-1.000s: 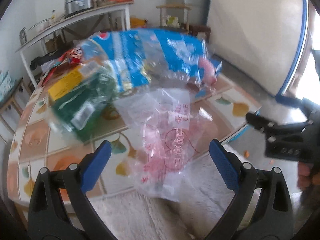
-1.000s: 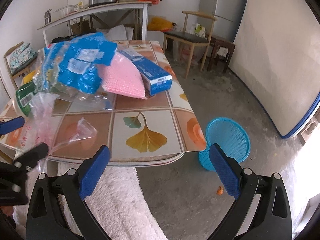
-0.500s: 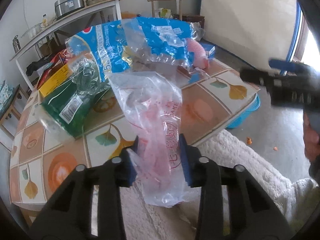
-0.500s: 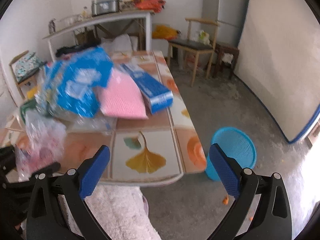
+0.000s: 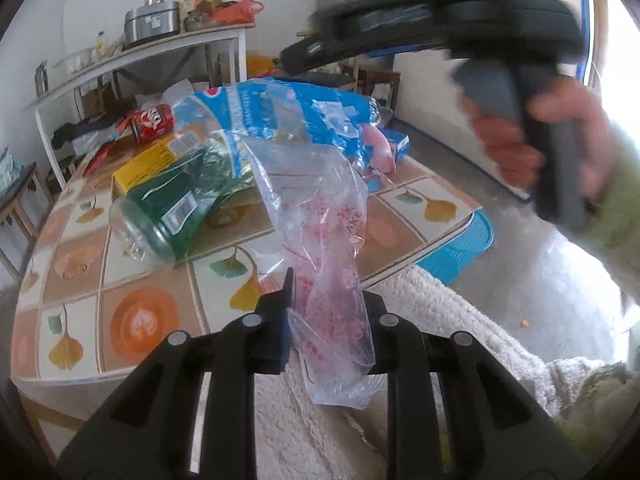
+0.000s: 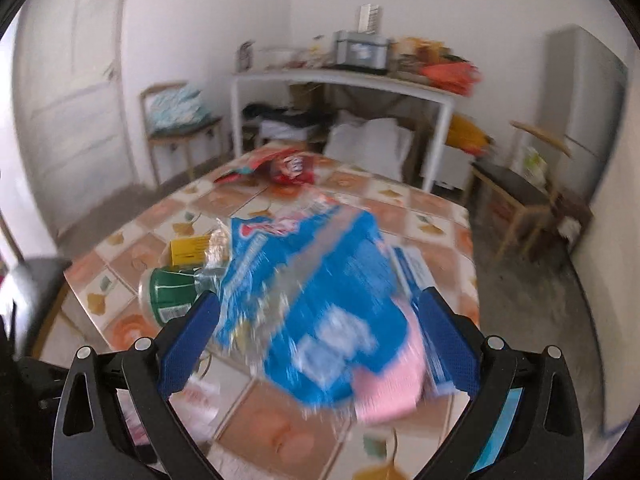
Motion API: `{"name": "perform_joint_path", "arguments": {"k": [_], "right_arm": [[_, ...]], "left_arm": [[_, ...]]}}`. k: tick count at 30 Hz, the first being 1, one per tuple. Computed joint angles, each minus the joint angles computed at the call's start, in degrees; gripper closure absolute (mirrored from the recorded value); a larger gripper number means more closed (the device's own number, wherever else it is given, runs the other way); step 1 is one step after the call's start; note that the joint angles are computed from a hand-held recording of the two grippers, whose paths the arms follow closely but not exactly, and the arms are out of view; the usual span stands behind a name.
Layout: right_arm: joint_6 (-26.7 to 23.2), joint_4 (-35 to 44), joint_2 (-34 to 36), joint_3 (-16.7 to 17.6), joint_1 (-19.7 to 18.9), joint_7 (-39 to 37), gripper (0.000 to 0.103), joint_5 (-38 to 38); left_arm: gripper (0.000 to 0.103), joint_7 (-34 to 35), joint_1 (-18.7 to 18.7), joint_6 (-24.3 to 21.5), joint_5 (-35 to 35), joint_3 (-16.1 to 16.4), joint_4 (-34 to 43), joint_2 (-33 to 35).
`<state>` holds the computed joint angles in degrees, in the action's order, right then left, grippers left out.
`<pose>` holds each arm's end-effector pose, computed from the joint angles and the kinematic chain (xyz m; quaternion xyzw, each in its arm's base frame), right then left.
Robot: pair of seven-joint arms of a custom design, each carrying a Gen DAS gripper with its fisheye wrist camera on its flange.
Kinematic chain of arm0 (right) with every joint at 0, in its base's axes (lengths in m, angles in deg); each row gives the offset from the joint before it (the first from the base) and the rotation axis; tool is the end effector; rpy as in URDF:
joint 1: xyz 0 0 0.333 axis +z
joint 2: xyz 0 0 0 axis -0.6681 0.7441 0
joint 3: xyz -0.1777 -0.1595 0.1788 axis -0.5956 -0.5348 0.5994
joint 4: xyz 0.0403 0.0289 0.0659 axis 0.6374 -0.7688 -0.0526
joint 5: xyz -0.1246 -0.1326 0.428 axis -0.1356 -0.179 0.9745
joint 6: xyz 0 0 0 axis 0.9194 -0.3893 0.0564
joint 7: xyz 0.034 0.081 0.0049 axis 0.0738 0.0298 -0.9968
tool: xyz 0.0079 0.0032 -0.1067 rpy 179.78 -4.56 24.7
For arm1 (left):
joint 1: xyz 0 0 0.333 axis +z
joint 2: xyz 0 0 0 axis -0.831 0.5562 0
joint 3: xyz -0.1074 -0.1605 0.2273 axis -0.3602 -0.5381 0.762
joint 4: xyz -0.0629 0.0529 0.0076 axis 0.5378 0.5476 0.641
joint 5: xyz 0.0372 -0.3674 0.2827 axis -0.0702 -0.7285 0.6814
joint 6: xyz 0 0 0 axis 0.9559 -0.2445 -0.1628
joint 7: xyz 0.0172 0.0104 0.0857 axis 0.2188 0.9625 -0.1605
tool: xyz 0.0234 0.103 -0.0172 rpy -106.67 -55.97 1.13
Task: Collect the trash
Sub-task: 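Grasp the clear pink-printed bag with the left gripper while the right gripper grasps the blue wrapper, then lift the clear bag and blue wrapper and carry both over the blue wastebasket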
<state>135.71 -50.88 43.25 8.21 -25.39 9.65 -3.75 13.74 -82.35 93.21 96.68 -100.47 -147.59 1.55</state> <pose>0.5607 0.2356 0.7795 -0.8586 0.2897 -0.1821 0.3817 0.3236 -0.3556 0.6718 -0.6430 0.6427 -0.3183 0.2686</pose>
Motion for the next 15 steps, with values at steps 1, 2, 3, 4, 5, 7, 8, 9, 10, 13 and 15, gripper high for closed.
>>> {"name": "perform_joint_path", "arguments": {"k": [1,2,3,4,5,7,8,9,10,13,15], "right_arm": [[-2.1,2.2,1.8,0.4,0.1,0.5,0.006,-1.1],[-4.0,4.2,3.6,0.7,0.3,1.1,0.006,-2.4],[-5.4,5.9,5.0,0.9,0.3,1.8,0.006,-3.7],[-6.9,7.6,6.5,1.0,0.5,2.5,0.006,-5.2],[-7.9,8.9,7.6,1.2,0.7,3.0,0.006,-6.3],[-8.6,10.0,8.8,1.2,1.1,4.1,0.007,-8.6],[-9.0,10.1,8.9,1.2,1.3,4.6,0.011,-9.2],[-9.6,10.2,9.0,1.2,1.4,4.9,0.016,-9.5],[-9.8,10.2,8.9,1.2,1.5,5.4,0.019,-10.0],[-10.2,10.3,8.8,1.3,2.0,6.6,0.032,-11.9],[-10.9,11.4,9.5,1.3,2.1,7.3,0.045,-12.3]], "left_arm": [[0.082,-0.5,-0.1,0.5,-0.4,0.3,-0.8,-0.7],[0.082,-1.0,-0.2,1.0,-0.8,0.7,-1.5,-1.3],[0.082,-1.5,-0.2,1.2,-1.0,0.6,-1.8,-1.6],[0.082,-1.7,-0.2,1.5,-1.3,0.8,-2.3,-2.0],[0.082,-2.0,-0.4,2.1,-1.6,1.2,-3.1,-2.8],[0.082,-2.3,-0.6,3.3,-2.2,1.8,-4.2,-3.5],[0.082,-2.3,-0.6,3.8,-2.4,2.0,-4.5,-3.6],[0.082,-2.4,-0.5,4.4,-2.7,2.2,-4.7,-3.6],[0.082,-2.3,-0.7,5.0,-3.0,2.5,-5.2,-3.9],[0.082,-2.3,-0.7,6.0,-3.4,2.7,-5.8,-4.2],[0.082,-2.3,-0.7,6.6,-3.6,2.8,-6.4,-4.7]]}}
